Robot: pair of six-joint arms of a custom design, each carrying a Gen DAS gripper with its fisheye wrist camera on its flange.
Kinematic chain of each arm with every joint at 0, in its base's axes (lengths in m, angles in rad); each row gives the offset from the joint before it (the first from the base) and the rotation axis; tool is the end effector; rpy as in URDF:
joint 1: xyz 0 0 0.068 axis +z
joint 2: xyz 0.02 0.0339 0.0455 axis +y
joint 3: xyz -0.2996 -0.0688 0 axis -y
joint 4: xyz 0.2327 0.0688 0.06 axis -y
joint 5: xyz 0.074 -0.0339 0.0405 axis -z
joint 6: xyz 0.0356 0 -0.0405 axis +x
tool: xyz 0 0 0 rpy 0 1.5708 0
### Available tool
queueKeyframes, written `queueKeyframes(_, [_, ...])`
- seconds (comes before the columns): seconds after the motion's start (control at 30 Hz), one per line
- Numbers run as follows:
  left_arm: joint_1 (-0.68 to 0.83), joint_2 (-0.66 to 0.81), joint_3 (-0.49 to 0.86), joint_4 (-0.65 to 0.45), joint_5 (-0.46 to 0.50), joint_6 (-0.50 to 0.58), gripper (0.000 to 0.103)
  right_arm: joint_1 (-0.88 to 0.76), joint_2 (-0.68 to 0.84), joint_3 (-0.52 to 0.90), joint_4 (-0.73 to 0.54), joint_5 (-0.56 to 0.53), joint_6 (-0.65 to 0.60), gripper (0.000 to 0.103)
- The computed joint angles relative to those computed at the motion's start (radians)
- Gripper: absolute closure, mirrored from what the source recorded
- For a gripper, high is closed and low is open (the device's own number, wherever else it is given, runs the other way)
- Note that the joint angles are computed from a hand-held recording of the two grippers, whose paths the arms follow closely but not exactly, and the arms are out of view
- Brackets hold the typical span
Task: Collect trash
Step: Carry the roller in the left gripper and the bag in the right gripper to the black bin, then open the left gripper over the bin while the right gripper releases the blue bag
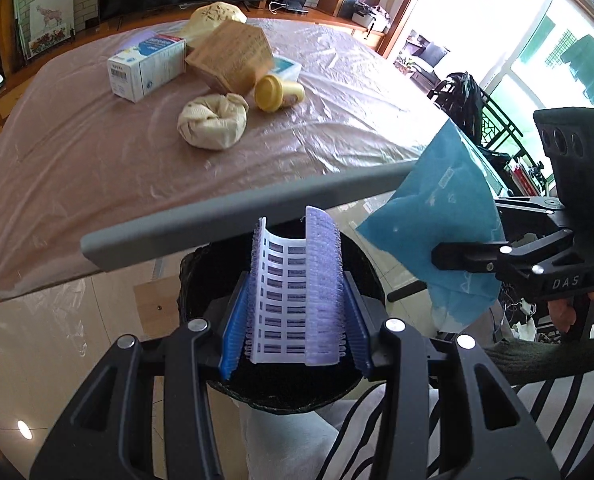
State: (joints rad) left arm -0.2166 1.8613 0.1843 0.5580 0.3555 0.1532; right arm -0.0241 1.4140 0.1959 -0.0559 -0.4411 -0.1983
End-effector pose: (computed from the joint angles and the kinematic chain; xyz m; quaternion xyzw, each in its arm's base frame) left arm 0.1806 -0.0524 0.0662 0.2153 0.9356 -0.1792 0.2149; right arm 0.1413 0.0118 0.1102 -0.1162 0.9586 0.1990 0.1674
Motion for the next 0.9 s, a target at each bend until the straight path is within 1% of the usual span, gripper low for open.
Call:
queueKeyframes(0.13, [-0.007,0.07,-0.014,0.065,-0.009,-0.015,0.058,0.068,0.065,-0.025,0.091,0.038,0.038,0.05])
queueKeyframes(0.23, [-0.005,0.13,-0.02,0.109,-0.019,-0.012,0.058,0.097,0.146,-0.041,0.178,0.058,0.061,0.05])
queueKeyframes(0.5, [-0.002,0.263,0.012,0.159,-0.05,-0.001,0.058,0.191,0.3,-0.059,0.344,0.136,0.114,0.05])
queueKeyframes(0.57, [-0.012,0.306,0.012,0.193,-0.063,-0.005,0.058,0.212,0.336,-0.064,0.387,0.155,0.123,0.05])
queueKeyframes(0.8, [-0.04,0.386,0.033,0.235,-0.095,-0.016,0.058,0.296,0.465,-0.082,0.539,0.224,0.182,0.05])
queueKeyframes(0.9, [-0.05,0.41,0.046,0.241,-0.105,-0.023,0.058,0.339,0.505,-0.074,0.57,0.261,0.207,0.05])
